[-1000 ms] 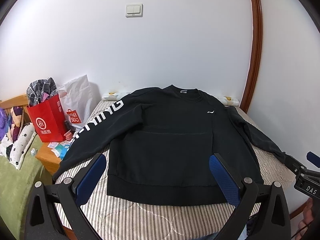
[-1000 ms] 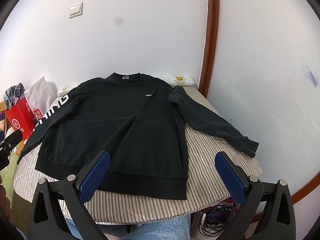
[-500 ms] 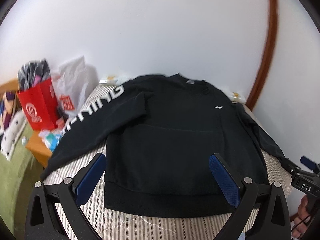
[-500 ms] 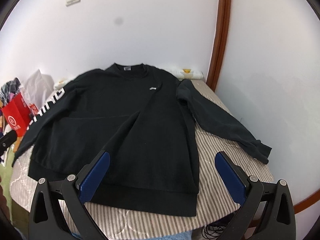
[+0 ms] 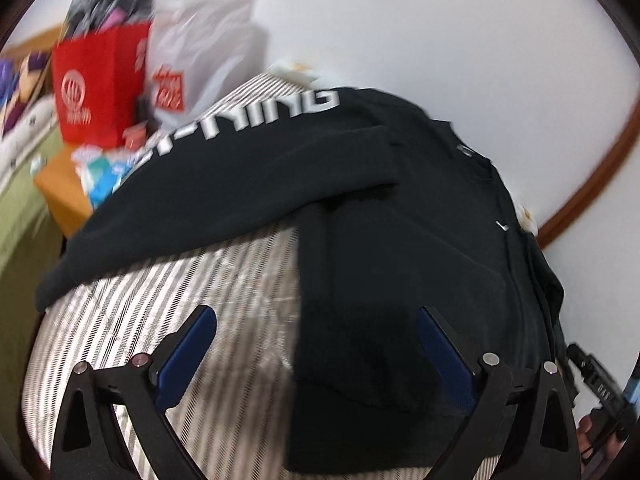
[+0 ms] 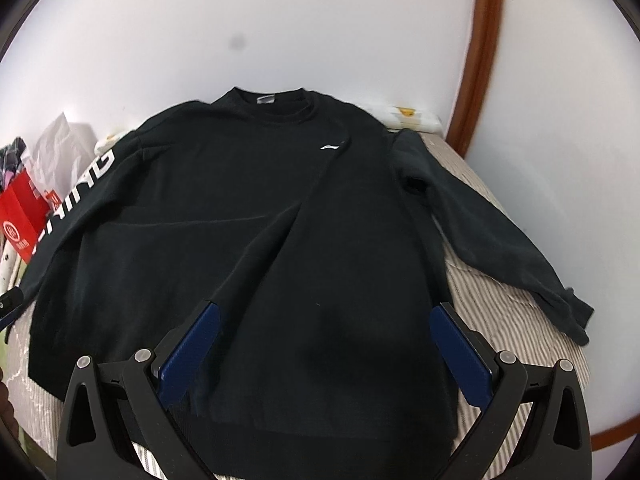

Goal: Fold small clothes
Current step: 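Grasp the lettered sleeve of the black sweatshirt with the left tool, then fold the lettered sleeve across the sweatshirt body with the left tool, release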

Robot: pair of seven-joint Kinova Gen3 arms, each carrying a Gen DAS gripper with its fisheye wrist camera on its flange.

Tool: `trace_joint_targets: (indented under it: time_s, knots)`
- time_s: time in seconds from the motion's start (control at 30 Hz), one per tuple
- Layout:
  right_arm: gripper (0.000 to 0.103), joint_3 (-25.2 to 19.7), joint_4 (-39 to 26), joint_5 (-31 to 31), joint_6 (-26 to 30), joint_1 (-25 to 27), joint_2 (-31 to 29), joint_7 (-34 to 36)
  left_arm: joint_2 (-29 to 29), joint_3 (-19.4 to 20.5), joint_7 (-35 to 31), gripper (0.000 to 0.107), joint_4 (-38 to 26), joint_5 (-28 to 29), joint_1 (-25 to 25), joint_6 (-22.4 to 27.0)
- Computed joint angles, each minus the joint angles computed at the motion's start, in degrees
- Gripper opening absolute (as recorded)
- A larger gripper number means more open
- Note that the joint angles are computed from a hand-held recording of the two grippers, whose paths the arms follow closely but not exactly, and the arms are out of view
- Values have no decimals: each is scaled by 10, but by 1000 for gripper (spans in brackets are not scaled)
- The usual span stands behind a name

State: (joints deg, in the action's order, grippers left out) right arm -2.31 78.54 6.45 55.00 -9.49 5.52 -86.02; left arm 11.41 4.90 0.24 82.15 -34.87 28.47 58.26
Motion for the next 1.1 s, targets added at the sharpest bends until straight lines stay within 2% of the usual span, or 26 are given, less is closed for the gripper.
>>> trace_joint_targets:
  time_s: [0.03,0.1,0.23,0.3,0.37,0.47,0.53,0.6,0.67,0.7,0.77,0.8,0.83,0.87,0.93,1.0,1.1]
  knots:
    - [103,-2,1,2,-3,-3,4,1,-8,-4,13,92,21,1,-5,-23]
    - [103,-4,-1,0,-3,-6,13,2,-25,2,48,92,64,-4,-31,-70]
    - [103,-4,-17,-11,16,-10,37,4,-44,47,94,91,126,-5,-111,-163]
    - [103,-3,-18,5,17,-20,43,-6,-51,26,125,91,151,-23,-104,-206]
    - [103,-1,-19,16,17,-25,47,-15,-53,-18,148,91,160,-30,-76,-226]
    - [103,1,-33,18,25,-27,60,-19,-49,-24,152,87,160,-29,-87,-241]
    - [103,2,-40,24,29,-29,66,-19,-39,-2,154,82,145,-30,-114,-227]
    - [103,5,-46,29,30,-29,71,-21,-26,17,159,76,122,-34,-130,-190]
    - [103,6,-54,26,34,-26,77,-19,-8,-4,151,59,91,-27,-107,-144]
    - [103,7,-59,25,36,-24,81,-16,4,-31,141,53,73,-18,-85,-120]
    - [103,8,-65,27,38,-22,86,-10,29,-78,101,30,36,4,-47,-74]
    - [103,9,-67,28,38,-21,88,-6,42,-88,78,25,16,14,-41,-51]
    - [103,10,-68,27,37,-18,90,-1,51,-88,54,16,-5,24,-44,-27]
    - [103,10,-69,24,36,-15,92,4,58,-77,40,11,-27,27,-52,-4]
    - [103,9,-69,13,33,-4,94,26,65,-55,31,9,-60,6,-61,33]
    - [103,10,-68,4,30,6,96,42,79,-55,5,8,-106,-17,-47,79]
    - [103,9,-73,-18,25,25,100,73,97,-58,-46,6,-177,-33,-33,108]
